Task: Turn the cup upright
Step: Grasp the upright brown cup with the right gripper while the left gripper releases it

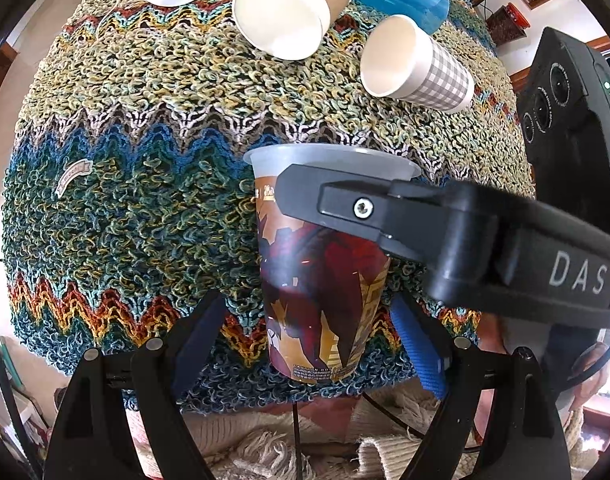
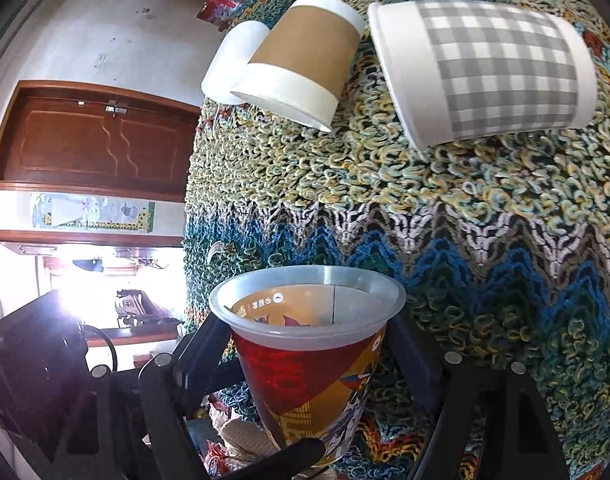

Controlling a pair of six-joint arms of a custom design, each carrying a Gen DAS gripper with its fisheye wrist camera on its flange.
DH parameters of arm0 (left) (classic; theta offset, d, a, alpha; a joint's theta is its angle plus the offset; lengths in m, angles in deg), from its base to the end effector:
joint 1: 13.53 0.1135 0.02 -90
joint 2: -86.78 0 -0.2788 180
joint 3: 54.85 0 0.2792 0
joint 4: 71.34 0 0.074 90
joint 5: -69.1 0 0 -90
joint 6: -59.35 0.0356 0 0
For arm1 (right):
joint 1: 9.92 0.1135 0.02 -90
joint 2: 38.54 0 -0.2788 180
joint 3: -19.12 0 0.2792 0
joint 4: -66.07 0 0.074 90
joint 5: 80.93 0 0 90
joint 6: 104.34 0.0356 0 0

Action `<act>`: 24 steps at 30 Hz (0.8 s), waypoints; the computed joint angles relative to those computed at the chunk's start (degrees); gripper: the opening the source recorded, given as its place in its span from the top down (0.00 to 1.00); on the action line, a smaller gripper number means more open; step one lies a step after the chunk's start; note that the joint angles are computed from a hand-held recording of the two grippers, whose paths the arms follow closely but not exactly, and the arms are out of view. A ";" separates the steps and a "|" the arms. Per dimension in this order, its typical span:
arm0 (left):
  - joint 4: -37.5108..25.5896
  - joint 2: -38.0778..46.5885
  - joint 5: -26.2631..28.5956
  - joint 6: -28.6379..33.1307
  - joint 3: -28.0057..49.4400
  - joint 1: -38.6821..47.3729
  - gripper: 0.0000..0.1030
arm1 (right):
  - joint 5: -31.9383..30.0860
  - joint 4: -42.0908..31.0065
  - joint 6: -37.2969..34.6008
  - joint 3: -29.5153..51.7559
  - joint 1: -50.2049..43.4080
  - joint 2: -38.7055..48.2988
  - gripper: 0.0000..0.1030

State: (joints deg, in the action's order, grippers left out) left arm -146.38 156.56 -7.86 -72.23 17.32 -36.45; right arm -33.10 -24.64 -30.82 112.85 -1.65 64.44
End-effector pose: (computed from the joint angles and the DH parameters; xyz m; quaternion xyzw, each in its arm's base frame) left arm 0.2133 -0.0989 0.2830 -0.1423 0.9719 -0.1749 0.0668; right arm 0.3338 0.0727 0.2414 0.1687 -0.9146 -0.3633 0.0551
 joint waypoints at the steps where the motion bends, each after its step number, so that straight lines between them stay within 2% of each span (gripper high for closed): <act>1: -0.20 -0.33 -0.03 0.07 -0.07 0.14 0.16 | -0.12 0.22 0.17 -0.27 0.32 0.07 0.23; 9: -5.86 -6.83 0.10 4.76 -0.90 5.41 0.16 | 1.27 6.30 2.34 -5.35 1.95 -6.09 0.25; 16: -9.83 -10.05 -0.15 6.63 0.85 6.60 0.16 | 2.98 11.66 2.82 -9.25 1.05 -12.97 0.25; 20: -10.71 -10.56 -2.12 5.56 2.50 4.96 0.16 | 3.46 16.38 5.40 -11.59 0.46 -16.87 0.25; 24: -9.94 -10.08 -7.07 4.31 3.77 1.99 0.16 | 5.04 23.76 9.02 -14.63 0.12 -21.75 0.25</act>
